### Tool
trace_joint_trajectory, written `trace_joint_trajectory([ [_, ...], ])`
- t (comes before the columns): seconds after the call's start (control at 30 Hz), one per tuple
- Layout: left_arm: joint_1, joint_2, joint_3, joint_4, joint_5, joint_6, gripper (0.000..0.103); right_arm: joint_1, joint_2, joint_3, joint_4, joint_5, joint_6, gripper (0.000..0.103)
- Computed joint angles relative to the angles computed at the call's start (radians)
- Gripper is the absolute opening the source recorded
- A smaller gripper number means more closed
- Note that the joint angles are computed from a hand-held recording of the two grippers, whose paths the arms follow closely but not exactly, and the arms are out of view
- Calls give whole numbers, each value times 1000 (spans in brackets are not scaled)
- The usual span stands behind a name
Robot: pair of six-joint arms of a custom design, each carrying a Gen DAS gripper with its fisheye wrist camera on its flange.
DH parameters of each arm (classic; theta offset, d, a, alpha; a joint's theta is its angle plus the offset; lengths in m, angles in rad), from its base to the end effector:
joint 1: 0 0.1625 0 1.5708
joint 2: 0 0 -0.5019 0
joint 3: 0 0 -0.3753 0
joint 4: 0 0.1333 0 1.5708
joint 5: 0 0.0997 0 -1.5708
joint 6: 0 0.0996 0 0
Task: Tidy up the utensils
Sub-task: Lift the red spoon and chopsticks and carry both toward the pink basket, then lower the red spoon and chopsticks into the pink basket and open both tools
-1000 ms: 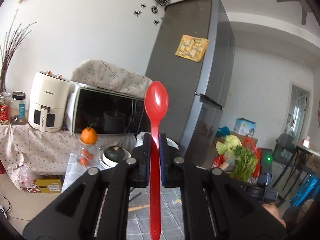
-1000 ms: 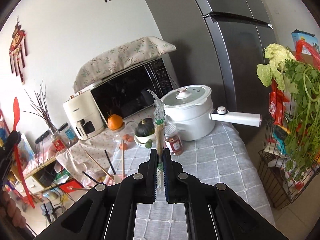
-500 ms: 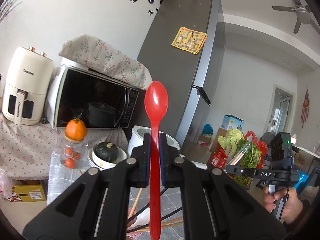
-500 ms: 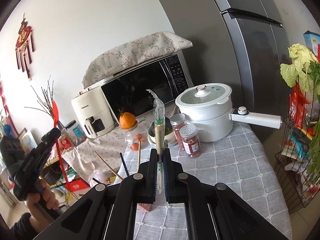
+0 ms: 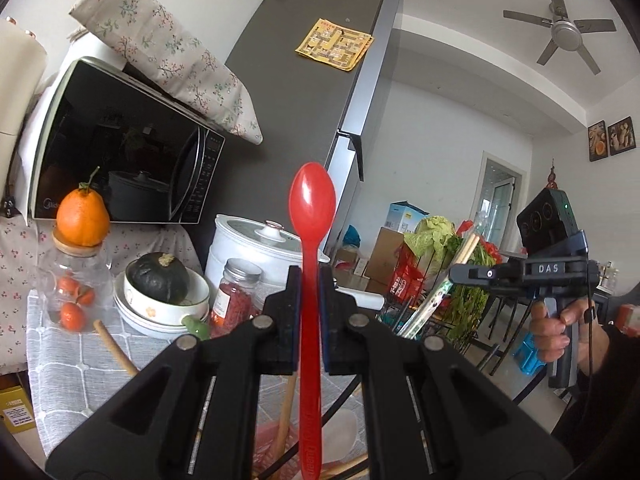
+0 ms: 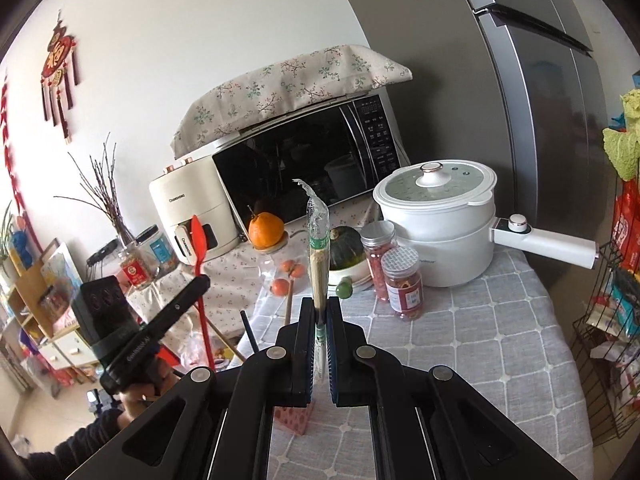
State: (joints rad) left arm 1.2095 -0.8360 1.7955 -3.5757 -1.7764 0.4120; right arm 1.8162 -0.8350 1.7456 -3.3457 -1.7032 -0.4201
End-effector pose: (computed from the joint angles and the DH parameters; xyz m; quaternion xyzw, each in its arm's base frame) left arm -0.1369 -0.6819 0.2649 -0.3725 -0.7790 0.4987 0.0763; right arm 0.2883 -0.6565 0.2499 0.2698 -0.8654 0.4111 0.0963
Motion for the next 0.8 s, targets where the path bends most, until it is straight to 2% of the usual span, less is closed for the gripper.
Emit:
trace_joint_trajectory([
  [0.3, 71, 37, -10, 30, -112, 16, 9, 17, 21, -33, 23, 28, -46, 5],
  [0.5, 79, 26, 22, 25, -123, 8, 10, 30, 39, -57, 60, 64, -47, 5],
  [0.57, 75, 19, 37, 5, -106, -5, 24, 36, 49, -66, 74, 62, -52, 5],
  [0.63, 71, 7, 55, -12, -83, -15, 34, 40, 58, -77, 93, 57, -56, 5],
  [0.8, 60, -28, 106, -40, -10, -26, 47, 41, 82, -111, 168, 58, -57, 5],
])
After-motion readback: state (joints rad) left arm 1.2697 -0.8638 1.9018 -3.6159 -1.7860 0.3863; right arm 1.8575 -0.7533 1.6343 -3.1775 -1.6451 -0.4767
